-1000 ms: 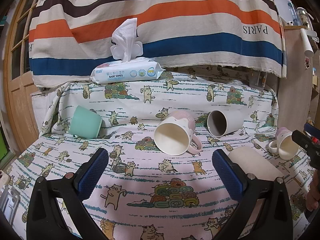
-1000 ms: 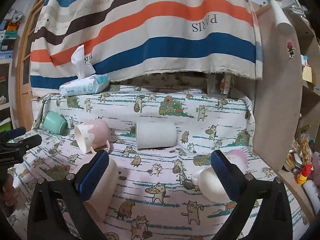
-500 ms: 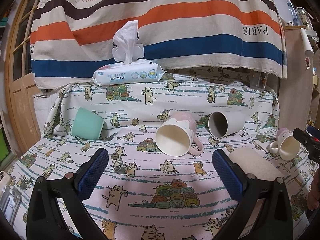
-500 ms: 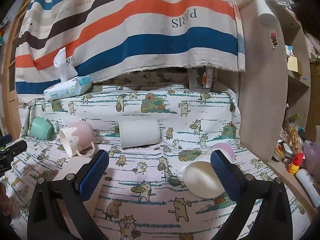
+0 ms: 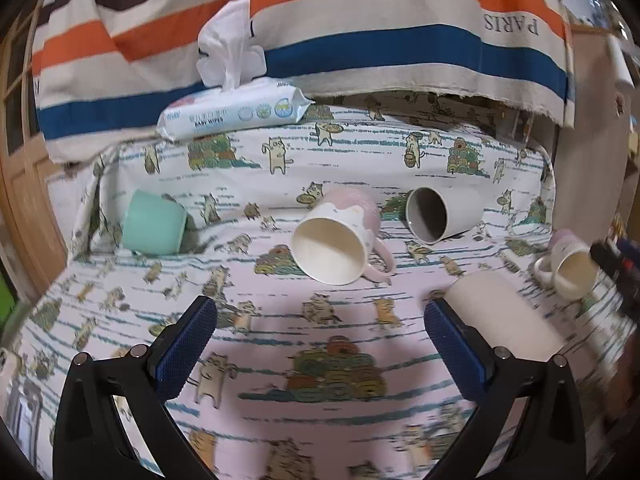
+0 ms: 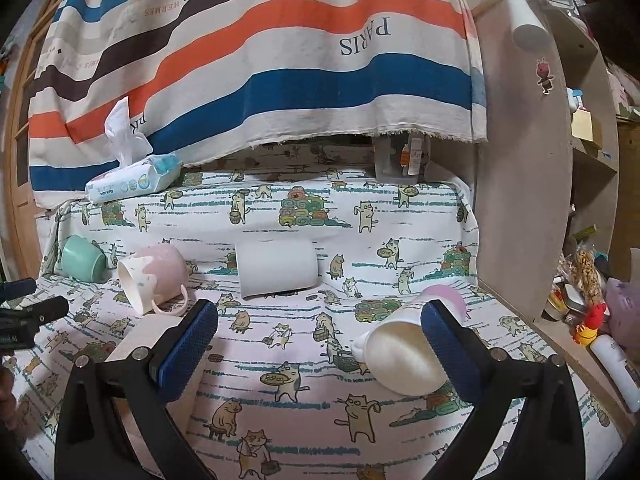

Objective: Flip cup upside down
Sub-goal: 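Tilt the left tool down and grasp the beige cup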

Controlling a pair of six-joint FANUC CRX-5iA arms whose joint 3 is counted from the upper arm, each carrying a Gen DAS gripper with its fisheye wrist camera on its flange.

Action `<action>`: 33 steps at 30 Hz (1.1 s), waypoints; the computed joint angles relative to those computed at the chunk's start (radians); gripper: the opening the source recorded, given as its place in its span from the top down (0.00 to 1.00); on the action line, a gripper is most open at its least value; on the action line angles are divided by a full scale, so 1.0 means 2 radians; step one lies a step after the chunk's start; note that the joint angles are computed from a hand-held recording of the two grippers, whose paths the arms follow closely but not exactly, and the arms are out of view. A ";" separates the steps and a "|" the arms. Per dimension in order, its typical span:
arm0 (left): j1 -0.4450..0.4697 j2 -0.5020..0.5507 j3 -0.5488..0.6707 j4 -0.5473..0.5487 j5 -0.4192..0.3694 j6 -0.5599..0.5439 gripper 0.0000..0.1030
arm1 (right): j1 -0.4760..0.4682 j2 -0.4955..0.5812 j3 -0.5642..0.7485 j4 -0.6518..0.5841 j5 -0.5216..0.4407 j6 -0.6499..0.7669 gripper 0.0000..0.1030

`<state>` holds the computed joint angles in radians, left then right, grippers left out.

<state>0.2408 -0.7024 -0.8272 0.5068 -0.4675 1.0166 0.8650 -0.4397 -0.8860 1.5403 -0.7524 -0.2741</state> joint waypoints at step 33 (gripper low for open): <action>-0.163 0.291 0.305 -0.203 -0.257 0.350 0.31 | 0.012 0.000 0.001 -0.020 -0.049 -0.026 0.01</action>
<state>-0.0848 -0.1197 -0.2178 0.1015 -0.9816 1.7172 0.8897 -0.4403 -0.8841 1.5007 -0.8510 -0.3256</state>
